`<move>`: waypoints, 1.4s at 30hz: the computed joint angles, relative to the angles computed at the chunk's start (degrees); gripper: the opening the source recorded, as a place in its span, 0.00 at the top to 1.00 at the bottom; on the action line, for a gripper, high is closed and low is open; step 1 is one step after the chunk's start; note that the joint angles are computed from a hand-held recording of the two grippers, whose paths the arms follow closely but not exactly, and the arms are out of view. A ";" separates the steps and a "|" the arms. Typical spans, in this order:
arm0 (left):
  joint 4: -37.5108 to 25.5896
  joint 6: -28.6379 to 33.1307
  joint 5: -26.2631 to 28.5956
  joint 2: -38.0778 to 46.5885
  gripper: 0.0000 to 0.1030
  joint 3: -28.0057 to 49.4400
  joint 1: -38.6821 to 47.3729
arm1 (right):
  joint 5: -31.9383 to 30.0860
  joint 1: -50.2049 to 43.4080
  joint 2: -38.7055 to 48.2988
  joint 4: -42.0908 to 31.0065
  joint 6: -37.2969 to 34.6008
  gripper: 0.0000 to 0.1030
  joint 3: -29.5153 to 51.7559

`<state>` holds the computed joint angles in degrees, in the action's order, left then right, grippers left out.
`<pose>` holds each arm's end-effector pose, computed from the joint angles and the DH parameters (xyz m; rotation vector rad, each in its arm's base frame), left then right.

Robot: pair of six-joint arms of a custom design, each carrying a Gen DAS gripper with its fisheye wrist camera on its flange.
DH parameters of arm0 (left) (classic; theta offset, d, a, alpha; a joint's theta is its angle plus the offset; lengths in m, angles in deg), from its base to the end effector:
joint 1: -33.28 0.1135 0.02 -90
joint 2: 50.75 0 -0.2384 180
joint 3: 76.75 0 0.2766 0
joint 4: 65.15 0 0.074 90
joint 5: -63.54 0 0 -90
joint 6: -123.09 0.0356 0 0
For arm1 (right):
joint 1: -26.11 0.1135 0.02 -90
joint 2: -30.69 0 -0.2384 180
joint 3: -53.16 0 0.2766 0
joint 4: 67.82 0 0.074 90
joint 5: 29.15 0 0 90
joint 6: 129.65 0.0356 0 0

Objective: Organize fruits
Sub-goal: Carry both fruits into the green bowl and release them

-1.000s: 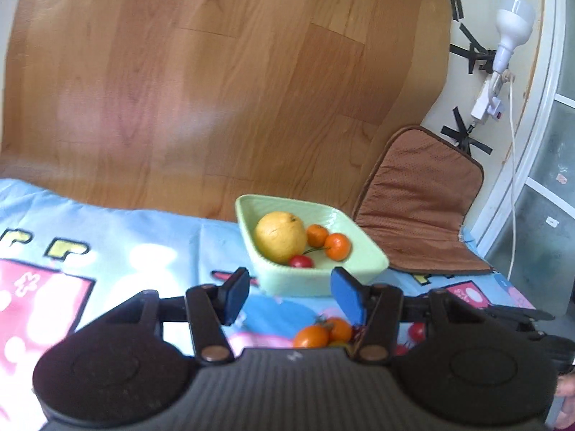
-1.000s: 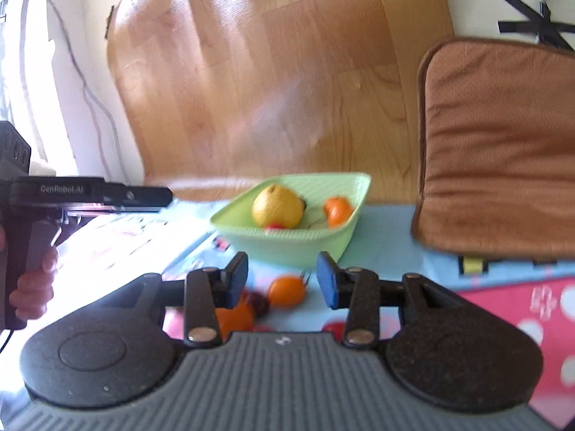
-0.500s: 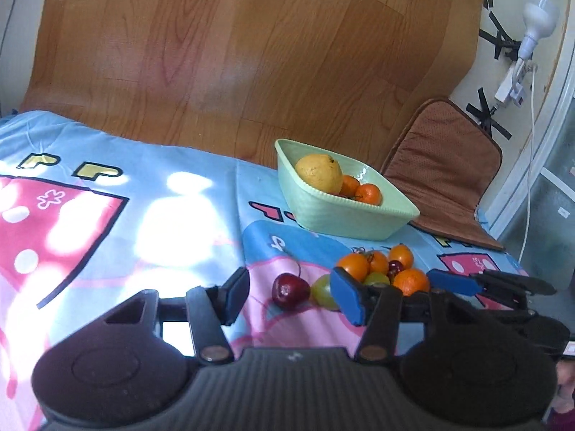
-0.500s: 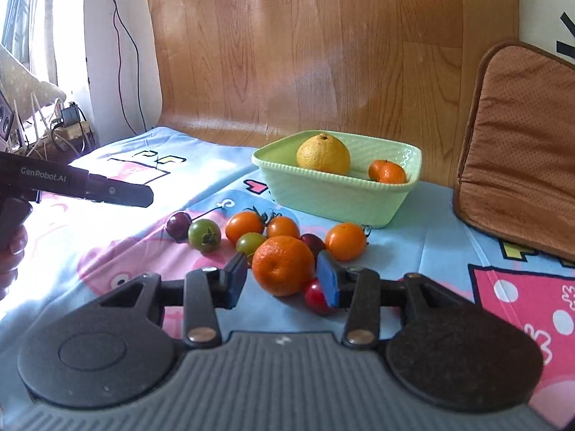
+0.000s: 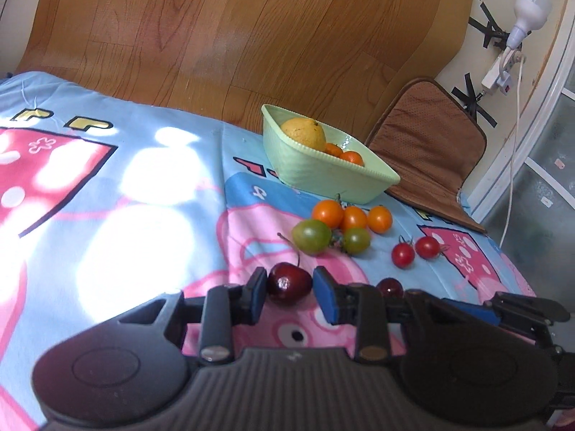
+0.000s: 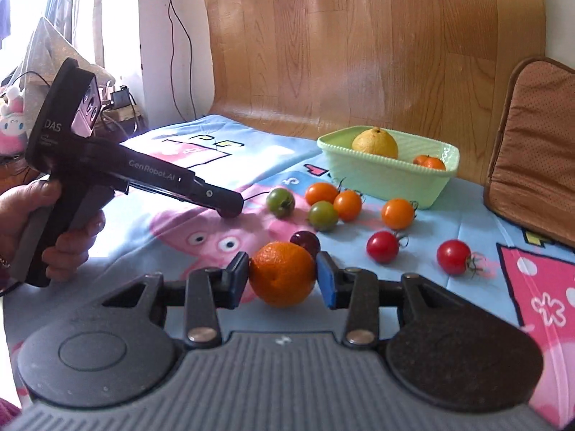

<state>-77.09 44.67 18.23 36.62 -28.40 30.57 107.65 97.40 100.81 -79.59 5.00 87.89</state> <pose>0.2850 -0.0386 0.1004 0.6115 2.2147 -0.8694 0.0988 0.2108 0.1054 -0.1352 2.0995 0.2138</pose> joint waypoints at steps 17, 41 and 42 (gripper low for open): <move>-10.99 6.84 4.06 -19.21 0.72 -12.88 2.77 | 5.33 7.49 5.15 -8.62 9.41 0.45 3.78; -16.86 5.29 8.28 -24.67 0.72 -10.82 3.45 | 7.25 8.77 -2.07 -10.14 14.19 0.59 0.06; -15.36 3.27 8.23 -23.77 0.72 -9.04 2.22 | 7.65 7.31 -4.85 -9.41 12.38 0.59 -1.07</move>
<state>-92.45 47.94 26.46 12.85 -37.44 32.79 115.30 104.71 95.95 -89.00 17.38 86.82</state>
